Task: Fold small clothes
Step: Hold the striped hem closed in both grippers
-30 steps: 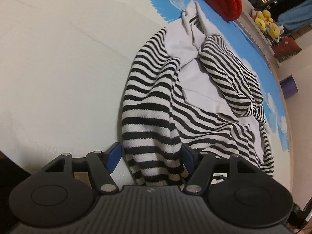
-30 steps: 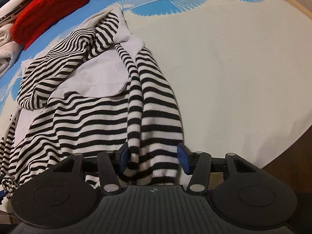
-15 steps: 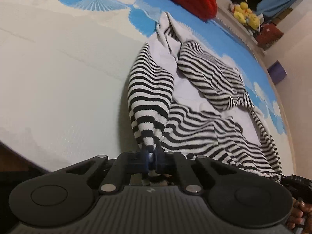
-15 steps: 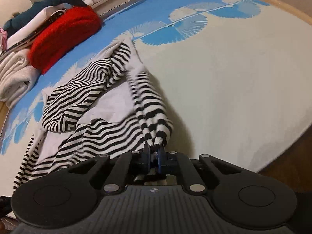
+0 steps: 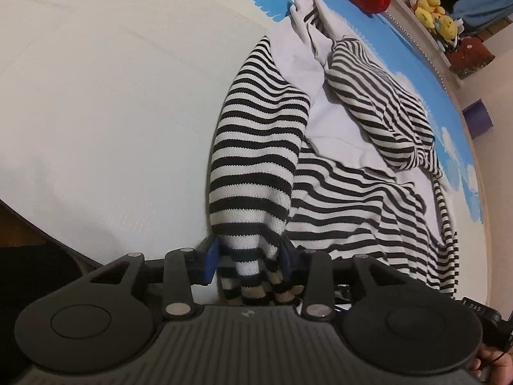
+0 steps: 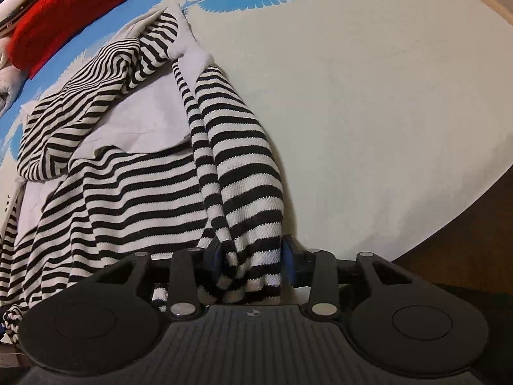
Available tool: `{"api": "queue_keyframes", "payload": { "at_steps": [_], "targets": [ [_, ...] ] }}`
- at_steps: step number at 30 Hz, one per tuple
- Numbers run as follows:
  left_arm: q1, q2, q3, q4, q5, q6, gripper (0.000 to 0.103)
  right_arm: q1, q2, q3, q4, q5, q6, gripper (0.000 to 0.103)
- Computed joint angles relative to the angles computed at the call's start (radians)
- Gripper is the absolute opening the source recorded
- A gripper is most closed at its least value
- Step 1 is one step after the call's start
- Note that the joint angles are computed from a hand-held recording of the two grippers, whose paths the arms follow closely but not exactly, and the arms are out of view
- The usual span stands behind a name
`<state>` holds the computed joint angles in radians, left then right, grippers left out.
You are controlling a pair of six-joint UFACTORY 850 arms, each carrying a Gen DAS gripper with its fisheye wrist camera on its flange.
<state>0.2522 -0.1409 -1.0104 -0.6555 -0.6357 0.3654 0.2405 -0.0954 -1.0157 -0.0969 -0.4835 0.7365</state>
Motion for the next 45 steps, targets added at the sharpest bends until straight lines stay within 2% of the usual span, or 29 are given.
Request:
{"api": "queue_keyframes", "payload": {
  "at_steps": [6, 14, 15, 16, 17, 18, 19, 23, 24, 25, 26, 27, 29, 41, 45],
  "targets": [
    [-0.014, 0.004, 0.007, 0.030, 0.024, -0.007, 0.044, 0.007, 0.001, 0.007, -0.028, 0.012, 0.012, 0.038],
    [-0.008, 0.007, 0.009, 0.021, 0.016, 0.005, 0.044, 0.003, 0.014, 0.018, -0.018, 0.023, 0.008, 0.038],
    [-0.007, 0.007, 0.008, 0.019, 0.012, 0.011, 0.043, 0.003, 0.015, 0.018, -0.018, 0.024, 0.007, 0.035],
    [-0.008, 0.007, 0.008, 0.022, 0.010, 0.012, 0.041, 0.002, 0.017, 0.020, -0.010, 0.027, -0.001, 0.029],
    [-0.009, 0.009, 0.009, 0.018, 0.012, 0.023, 0.022, 0.001, 0.020, 0.023, 0.004, 0.034, -0.013, 0.024],
    [-0.007, 0.013, 0.011, -0.004, 0.013, 0.055, 0.007, -0.001, 0.025, 0.027, 0.021, 0.045, -0.029, 0.012],
    [-0.007, 0.021, 0.014, -0.028, 0.018, 0.086, 0.007, -0.002, 0.031, 0.030, 0.029, 0.054, -0.038, 0.009],
    [-0.016, 0.047, 0.024, -0.058, 0.046, 0.140, 0.008, -0.004, 0.060, 0.045, 0.015, 0.095, -0.019, 0.008],
    [-0.017, 0.043, 0.022, -0.045, 0.043, 0.123, 0.010, -0.008, 0.058, 0.044, 0.032, 0.092, -0.030, 0.010],
    [-0.017, 0.037, 0.020, -0.031, 0.040, 0.099, 0.011, -0.009, 0.053, 0.041, 0.037, 0.082, -0.030, 0.017],
    [-0.016, 0.029, 0.018, -0.021, 0.033, 0.080, 0.013, -0.011, 0.046, 0.036, 0.048, 0.068, -0.037, 0.021],
    [-0.016, 0.021, 0.014, -0.011, 0.023, 0.064, 0.019, -0.011, 0.038, 0.030, 0.059, 0.052, -0.048, 0.024],
    [-0.018, 0.014, 0.012, 0.003, 0.025, 0.044, 0.024, -0.004, 0.029, 0.024, 0.040, 0.038, -0.041, 0.026],
    [-0.008, 0.008, 0.013, -0.012, 0.005, 0.049, 0.026, -0.004, 0.017, 0.017, 0.035, 0.037, -0.040, 0.026],
    [-0.012, 0.010, 0.014, -0.005, 0.007, 0.054, 0.026, -0.003, 0.015, 0.018, 0.041, 0.041, -0.058, 0.018]
  ]
}}
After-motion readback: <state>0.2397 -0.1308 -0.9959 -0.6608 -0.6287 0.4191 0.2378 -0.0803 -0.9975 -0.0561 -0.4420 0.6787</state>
